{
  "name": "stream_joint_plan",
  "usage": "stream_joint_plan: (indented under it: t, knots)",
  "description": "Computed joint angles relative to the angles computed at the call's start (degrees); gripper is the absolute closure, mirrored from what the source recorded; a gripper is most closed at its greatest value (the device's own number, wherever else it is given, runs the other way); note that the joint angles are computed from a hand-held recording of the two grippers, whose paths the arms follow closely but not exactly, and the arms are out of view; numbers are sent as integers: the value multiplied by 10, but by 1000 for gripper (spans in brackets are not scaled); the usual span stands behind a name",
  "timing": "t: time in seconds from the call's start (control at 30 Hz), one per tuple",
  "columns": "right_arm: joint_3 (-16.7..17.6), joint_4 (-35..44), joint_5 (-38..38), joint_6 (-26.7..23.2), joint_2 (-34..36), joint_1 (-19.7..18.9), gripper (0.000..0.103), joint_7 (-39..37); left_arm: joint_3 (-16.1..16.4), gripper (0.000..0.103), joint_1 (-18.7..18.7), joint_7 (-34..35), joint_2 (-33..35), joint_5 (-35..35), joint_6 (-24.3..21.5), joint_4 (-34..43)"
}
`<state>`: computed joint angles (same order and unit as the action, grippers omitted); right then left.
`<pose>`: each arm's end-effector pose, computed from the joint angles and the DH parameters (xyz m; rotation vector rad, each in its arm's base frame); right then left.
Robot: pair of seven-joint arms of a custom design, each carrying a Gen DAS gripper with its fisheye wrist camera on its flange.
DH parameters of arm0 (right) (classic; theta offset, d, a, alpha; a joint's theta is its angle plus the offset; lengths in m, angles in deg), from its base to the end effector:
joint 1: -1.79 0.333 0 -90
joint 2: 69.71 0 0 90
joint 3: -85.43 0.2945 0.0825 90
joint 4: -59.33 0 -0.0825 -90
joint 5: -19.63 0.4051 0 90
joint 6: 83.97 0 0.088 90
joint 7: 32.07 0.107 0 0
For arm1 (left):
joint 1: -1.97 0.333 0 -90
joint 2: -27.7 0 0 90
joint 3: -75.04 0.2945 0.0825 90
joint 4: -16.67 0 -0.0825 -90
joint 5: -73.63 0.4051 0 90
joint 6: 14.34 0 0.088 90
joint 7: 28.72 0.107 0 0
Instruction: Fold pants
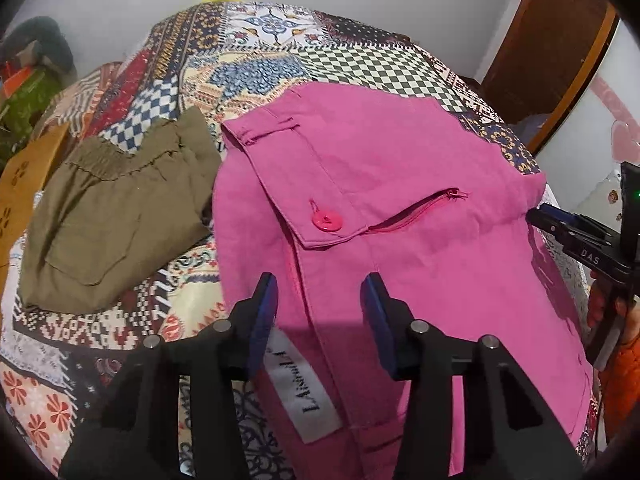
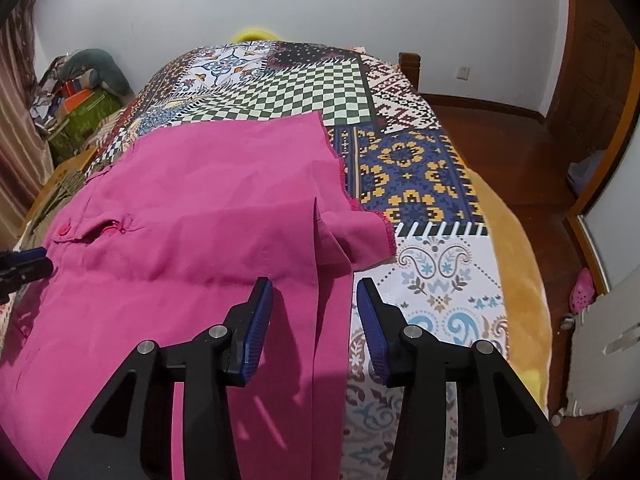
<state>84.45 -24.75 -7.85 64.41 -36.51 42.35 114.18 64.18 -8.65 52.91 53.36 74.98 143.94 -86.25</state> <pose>0.5769 0.4914 0.3738 -1.8600 1.7580 -0.4443 0.6551 -0.2453 0.3302 -1.7923 2.2103 -0.7080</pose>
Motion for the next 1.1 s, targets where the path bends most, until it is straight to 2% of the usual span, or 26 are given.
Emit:
stream_joint_plan:
  t: [0.1,0.17,0.23,0.27,0.3,0.4,0.5,0.53,0.77,0.93,1.07,1.1]
  knots:
    - [12,10,19,5,10,-11,63,-22,-20,62,18,24,13,-30,-11,14]
    - [20,11,37,17,14,-19,63,-39,-21,63,18,30,15,-39,-11,15]
    - [25,16,53,22,21,-23,64,-57,-26,74,22,40,17,-49,-13,18]
    - [27,24,62,21,26,-25,65,-67,-29,74,23,45,19,-55,-18,21]
    - [33,30,74,19,32,-29,70,-82,-24,75,19,43,19,-52,-19,22]
    - [32,41,92,14,40,-27,75,-103,-19,88,13,43,17,-48,-19,21]
    - [42,33,117,27,36,-35,91,-126,-17,97,13,43,14,-48,-22,23]
    - [38,30,118,29,34,-31,92,-126,-13,100,11,39,13,-45,-21,22]
    - [16,-2,97,49,10,-10,94,-100,12,100,-10,8,1,4,-12,10]
    - [26,-22,102,51,-3,-16,95,-103,2,100,2,13,5,-1,-21,13]
    - [31,-13,109,35,5,-17,95,-108,-8,99,13,26,16,-18,-37,27]
    - [31,-8,110,29,7,-16,95,-109,-6,96,12,24,15,-18,-40,27]
